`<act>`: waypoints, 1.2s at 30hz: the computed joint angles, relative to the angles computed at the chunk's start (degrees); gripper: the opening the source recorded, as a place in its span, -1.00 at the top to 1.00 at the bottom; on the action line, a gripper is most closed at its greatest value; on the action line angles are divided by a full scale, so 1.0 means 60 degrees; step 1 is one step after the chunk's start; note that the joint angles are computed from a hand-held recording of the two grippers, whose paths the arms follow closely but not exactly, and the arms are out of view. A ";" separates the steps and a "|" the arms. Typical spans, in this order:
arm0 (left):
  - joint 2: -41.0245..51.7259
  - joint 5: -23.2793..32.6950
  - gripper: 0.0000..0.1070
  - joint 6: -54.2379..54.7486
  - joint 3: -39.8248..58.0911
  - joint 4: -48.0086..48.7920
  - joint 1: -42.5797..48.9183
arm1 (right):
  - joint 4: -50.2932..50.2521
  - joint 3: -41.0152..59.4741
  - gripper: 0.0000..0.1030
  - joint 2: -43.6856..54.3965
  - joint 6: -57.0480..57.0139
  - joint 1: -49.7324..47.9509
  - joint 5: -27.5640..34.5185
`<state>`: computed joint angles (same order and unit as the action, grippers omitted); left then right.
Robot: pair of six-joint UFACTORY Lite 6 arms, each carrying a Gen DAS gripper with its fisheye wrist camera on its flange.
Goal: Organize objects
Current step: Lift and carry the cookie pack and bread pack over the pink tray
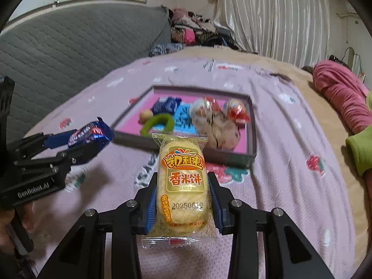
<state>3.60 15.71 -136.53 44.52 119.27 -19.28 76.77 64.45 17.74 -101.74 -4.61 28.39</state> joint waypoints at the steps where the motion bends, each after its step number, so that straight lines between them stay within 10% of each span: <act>1: -0.0214 0.0055 -0.09 0.0723 -0.0028 -0.0763 -0.0105 | -0.0055 -0.0109 0.24 -0.0285 0.0079 -0.0029 0.0070; 15: -0.2529 0.1048 -0.09 0.7510 0.0456 -0.7569 -0.0808 | -0.1331 -0.0107 0.24 -0.2469 0.1710 -0.0526 0.1057; 36: -0.2506 0.2391 -0.09 1.0904 0.2811 -1.0160 -0.0889 | -0.2578 0.2250 0.24 -0.2634 0.3594 -0.0447 0.1633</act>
<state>-11.44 30.06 -71.10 61.39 58.31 -24.61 61.30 77.96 1.94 -80.18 -7.29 38.19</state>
